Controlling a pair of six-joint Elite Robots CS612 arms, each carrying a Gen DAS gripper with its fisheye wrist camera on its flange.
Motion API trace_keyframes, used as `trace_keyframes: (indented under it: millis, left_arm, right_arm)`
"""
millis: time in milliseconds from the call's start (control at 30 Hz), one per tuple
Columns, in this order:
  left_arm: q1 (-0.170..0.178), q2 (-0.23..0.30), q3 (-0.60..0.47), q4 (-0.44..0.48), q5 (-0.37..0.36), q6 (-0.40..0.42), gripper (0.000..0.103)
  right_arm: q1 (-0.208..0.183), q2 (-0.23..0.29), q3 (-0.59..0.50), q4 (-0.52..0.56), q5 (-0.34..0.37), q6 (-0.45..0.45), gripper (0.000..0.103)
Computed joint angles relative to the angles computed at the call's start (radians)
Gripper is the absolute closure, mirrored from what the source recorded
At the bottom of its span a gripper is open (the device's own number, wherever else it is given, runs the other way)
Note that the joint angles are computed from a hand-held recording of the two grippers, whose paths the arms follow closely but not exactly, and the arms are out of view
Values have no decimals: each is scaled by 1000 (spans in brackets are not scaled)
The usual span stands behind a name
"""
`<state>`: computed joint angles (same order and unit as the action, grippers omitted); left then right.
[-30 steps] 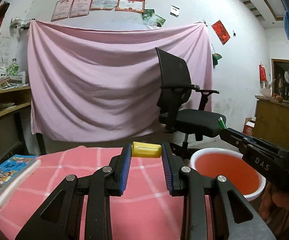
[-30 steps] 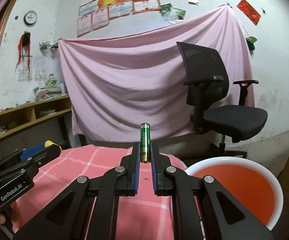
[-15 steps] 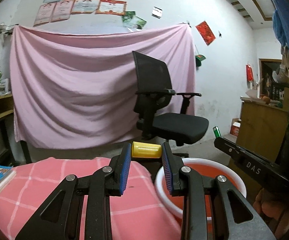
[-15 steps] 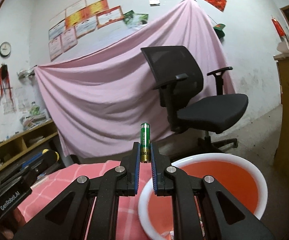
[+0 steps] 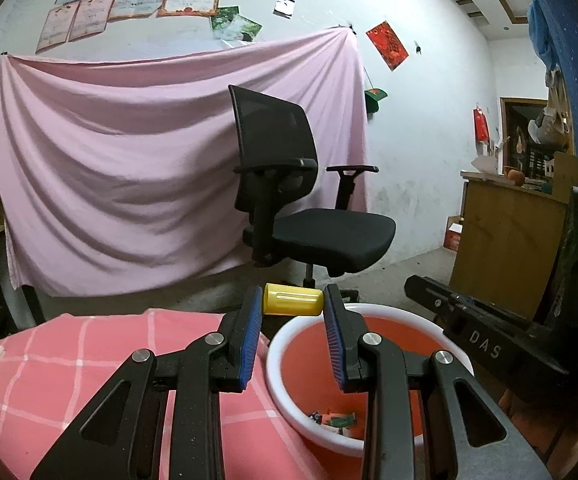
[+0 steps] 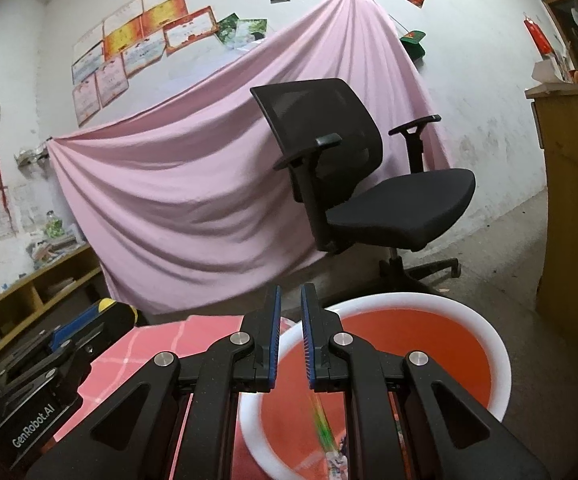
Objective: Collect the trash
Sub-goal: 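Open both tools over the orange bucket to drop the cap and battery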
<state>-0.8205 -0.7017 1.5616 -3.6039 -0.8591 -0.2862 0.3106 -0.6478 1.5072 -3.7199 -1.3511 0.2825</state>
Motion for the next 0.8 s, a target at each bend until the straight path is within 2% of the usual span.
trace_keyframes:
  millis: [233, 467, 667, 800]
  left_arm:
    - [11, 11, -23, 67, -53, -52, 77]
    - [29, 9, -35, 148, -144, -124, 77]
    - [39, 9, -52, 240, -225, -152, 77]
    - [39, 5, -55, 294, -253, -165, 76]
  right_arm:
    - [-7, 0, 1, 48, 1, 4, 94]
    - [-14, -1, 1, 98, -10, 11, 94]
    - [-27, -6, 10, 155, -27, 13, 94]
    - [-37, -10, 17, 177, -28, 32, 94]
